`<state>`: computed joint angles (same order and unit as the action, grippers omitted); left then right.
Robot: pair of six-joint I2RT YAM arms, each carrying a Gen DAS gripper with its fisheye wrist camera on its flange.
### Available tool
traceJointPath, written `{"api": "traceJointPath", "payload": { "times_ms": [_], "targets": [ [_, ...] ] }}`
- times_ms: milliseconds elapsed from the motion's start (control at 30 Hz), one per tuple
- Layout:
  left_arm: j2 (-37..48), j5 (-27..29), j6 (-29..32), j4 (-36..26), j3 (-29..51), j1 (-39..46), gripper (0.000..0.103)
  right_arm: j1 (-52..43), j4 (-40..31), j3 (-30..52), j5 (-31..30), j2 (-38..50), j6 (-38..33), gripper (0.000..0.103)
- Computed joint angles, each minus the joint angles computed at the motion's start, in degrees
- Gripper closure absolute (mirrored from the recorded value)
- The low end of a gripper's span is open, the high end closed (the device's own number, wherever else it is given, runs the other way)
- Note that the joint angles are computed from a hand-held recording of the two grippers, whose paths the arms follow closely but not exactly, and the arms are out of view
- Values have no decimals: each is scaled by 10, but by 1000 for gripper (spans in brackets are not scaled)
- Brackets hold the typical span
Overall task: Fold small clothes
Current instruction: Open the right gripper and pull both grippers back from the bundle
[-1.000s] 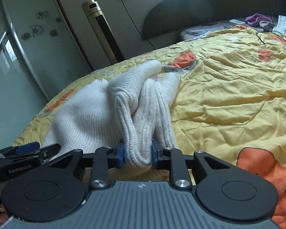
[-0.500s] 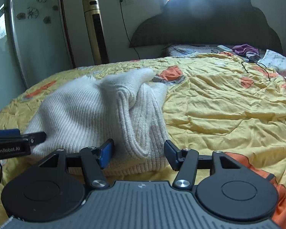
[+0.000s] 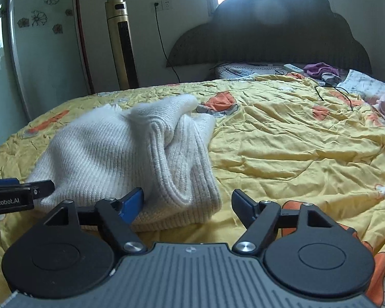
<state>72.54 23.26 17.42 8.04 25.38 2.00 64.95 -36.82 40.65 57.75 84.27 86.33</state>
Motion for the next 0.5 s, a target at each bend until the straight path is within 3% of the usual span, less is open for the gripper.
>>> {"api": "traceJointPath", "payload": {
  "times_ms": [500],
  "targets": [
    [-42, 10, 11, -33, -18, 17, 21, 27, 5, 2, -20, 9, 2, 23]
  ]
}}
